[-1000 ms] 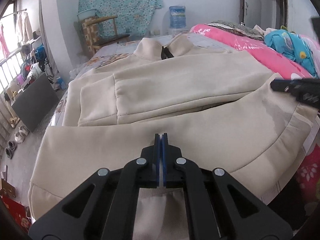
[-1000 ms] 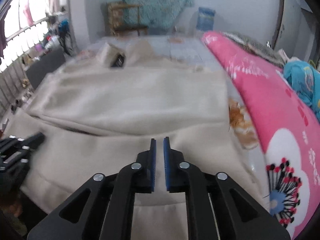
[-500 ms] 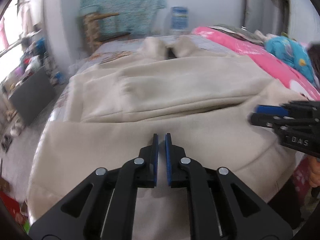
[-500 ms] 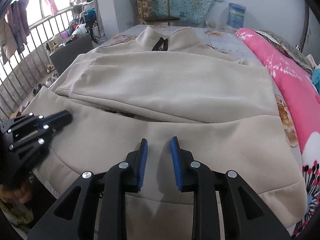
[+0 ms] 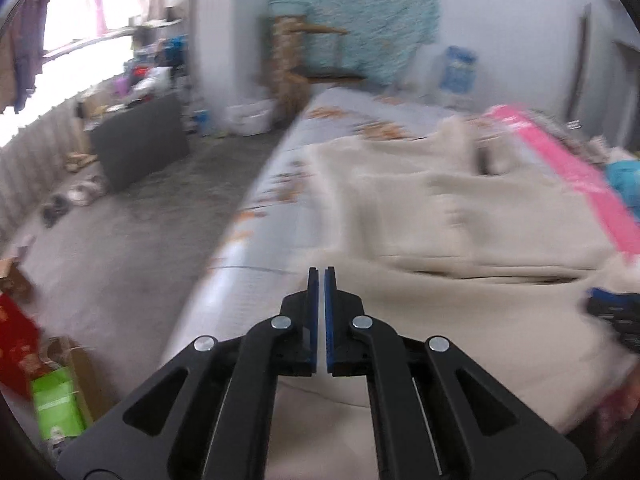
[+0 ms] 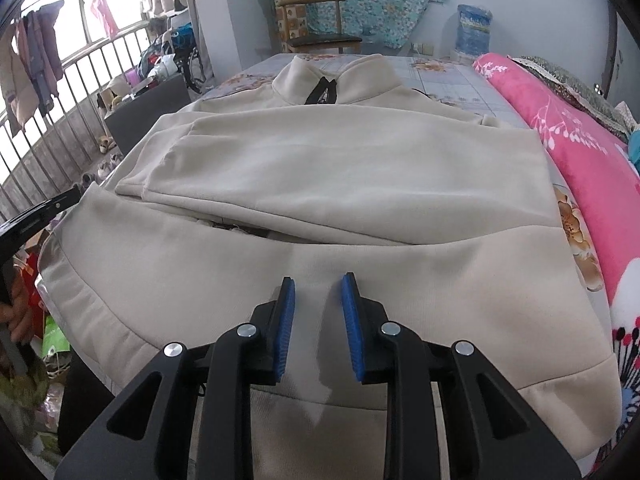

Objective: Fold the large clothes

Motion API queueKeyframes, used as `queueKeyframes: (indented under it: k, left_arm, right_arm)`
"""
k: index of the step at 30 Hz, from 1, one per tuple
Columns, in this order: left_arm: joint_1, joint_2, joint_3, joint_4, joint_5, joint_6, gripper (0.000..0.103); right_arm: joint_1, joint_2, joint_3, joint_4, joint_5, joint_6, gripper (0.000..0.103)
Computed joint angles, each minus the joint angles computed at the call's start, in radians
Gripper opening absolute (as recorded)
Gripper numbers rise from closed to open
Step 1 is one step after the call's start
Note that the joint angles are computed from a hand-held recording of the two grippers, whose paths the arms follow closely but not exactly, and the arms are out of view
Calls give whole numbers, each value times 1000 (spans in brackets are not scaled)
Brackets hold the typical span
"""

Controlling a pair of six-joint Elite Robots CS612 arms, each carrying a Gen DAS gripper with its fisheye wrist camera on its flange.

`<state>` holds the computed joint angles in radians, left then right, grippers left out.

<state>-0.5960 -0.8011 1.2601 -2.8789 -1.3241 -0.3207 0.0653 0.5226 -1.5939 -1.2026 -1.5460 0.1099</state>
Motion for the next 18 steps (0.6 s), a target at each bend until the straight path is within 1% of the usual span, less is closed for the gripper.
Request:
queueKeyframes:
  k: [2,4,5,7,9,10,11,13,14,15,16,17,18]
  left_arm:
    - [-7,-6,9,-47,-136,42,3]
    - [-17,-4,7,-55,-234,93,5]
    - [-27,-1,1,-39,-272,129,5]
    - [-42,9,-17,26,-289,172,5]
    - [-52,24,-43,101,-277,183,5]
    - [-53,29,-46,107,-273,177,5]
    - [-53,29,-41,89,-272,171,5]
    - [-48,33,-48,100,-290,156,5]
    - [-44,36,-52,101,-306,145,5]
    - [-42,36,-52,101,-313,140,5]
    - [-42,38,-55,105,-318,137,5]
    - [-42,41,-60,109,-319,136,5]
    - [-42,42,-62,111,-318,137,5]
  right_arm:
    - [-2,0,0,1,7,5,24]
    - [-5,-2,0,4,17,8,24]
    - [-8,-4,0,10,28,13,24]
    - [-13,-5,-6,12,18,27,25]
    - [-24,1,-27,3,-2,59,25]
    - [-31,3,-37,4,-28,78,25]
    - [-38,7,-51,11,-77,105,25]
    - [-46,12,-62,37,-173,140,25]
    - [-62,14,-69,64,-192,162,18]
    - [-75,18,-80,73,-169,189,10]
    - [-87,20,-90,76,-135,218,9]
    - [-89,17,-94,77,-142,240,11]
    - [-79,12,-93,77,-188,233,14]
